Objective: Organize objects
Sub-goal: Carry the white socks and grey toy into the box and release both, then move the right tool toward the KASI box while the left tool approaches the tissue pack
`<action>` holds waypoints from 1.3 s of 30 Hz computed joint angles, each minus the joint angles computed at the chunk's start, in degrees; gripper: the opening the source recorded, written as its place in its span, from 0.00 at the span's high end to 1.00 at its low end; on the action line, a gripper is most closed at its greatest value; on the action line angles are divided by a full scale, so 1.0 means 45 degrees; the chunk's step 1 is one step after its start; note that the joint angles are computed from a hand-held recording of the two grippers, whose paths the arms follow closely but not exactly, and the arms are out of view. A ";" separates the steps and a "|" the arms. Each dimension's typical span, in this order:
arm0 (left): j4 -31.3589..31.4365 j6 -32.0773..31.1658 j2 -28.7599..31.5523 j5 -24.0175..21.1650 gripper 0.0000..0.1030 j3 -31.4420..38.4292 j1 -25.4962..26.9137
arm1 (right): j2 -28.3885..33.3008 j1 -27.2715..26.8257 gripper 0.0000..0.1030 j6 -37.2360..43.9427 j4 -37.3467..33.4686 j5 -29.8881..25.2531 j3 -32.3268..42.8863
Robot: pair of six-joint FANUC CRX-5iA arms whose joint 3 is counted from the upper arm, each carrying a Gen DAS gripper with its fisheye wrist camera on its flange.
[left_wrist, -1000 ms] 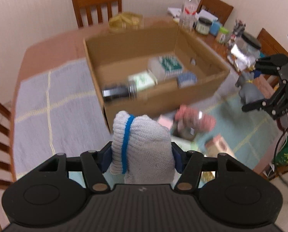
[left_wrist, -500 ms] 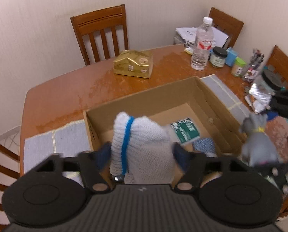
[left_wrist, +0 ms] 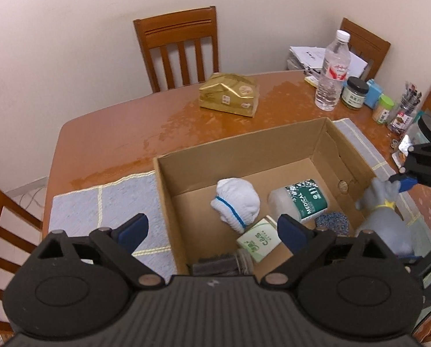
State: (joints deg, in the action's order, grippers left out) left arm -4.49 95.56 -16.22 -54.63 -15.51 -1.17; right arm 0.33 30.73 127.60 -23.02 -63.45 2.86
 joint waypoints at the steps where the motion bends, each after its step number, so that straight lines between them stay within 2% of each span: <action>1: 0.0068 0.0029 -0.0092 -0.0033 0.07 -0.0079 0.0080 | 0.0008 0.0110 0.23 -0.0070 0.0074 0.0074 0.0009; 3: 0.0294 -0.0107 -0.0332 -0.0017 0.07 -0.0296 0.0266 | 0.0020 0.0327 0.20 -0.0208 0.0253 0.0360 -0.0038; 4: 0.0266 -0.0038 -0.0437 -0.0001 0.07 -0.0367 0.0293 | -0.0025 0.0416 0.16 -0.0331 0.0332 0.0549 -0.0114; 5: 0.0268 -0.0029 -0.0586 0.0011 0.07 -0.0472 0.0348 | -0.0079 0.0537 0.03 -0.0570 0.0495 0.0794 -0.0215; 6: 0.0329 -0.0082 -0.0718 0.0018 0.06 -0.0577 0.0432 | -0.0167 0.0619 0.00 -0.0789 0.0624 0.1042 -0.0338; 12: 0.0545 0.0082 -0.1453 -0.0249 0.05 -0.1103 0.0575 | -0.0506 0.0961 0.00 -0.1514 0.1023 0.1202 -0.0653; 17: 0.0011 0.1007 -0.2218 -0.0173 0.05 -0.1748 0.0138 | -0.1551 0.1599 0.00 -0.2756 0.2116 0.2526 -0.2303; 19: -0.0006 0.1173 -0.2510 -0.0153 0.04 -0.2050 0.0029 | -0.1908 0.1800 0.00 -0.3369 0.2576 0.2599 -0.2862; 22: -0.1200 0.2285 -0.2669 -0.0341 0.04 -0.2081 -0.0753 | -0.2628 0.2221 0.00 -0.4231 0.3629 0.3187 -0.4068; 27: -0.2145 0.3618 -0.3029 -0.0619 0.04 -0.2467 -0.1631 | -0.3278 0.2545 0.00 -0.5513 0.4403 0.3142 -0.5309; 33: -0.3884 0.5788 -0.3131 -0.1567 0.04 -0.2475 -0.3505 | -0.4181 0.3185 0.00 -0.7657 0.5361 0.3401 -0.6934; 39: -0.3862 0.6612 -0.3644 -0.1765 0.04 -0.3053 -0.4150 | -0.5115 0.3815 0.00 -1.0037 0.5788 0.3027 -0.8209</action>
State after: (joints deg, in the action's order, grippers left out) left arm -21.87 125.31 -32.62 -62.57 -29.25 -19.85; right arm -22.68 47.90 82.44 3.03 -49.83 -34.08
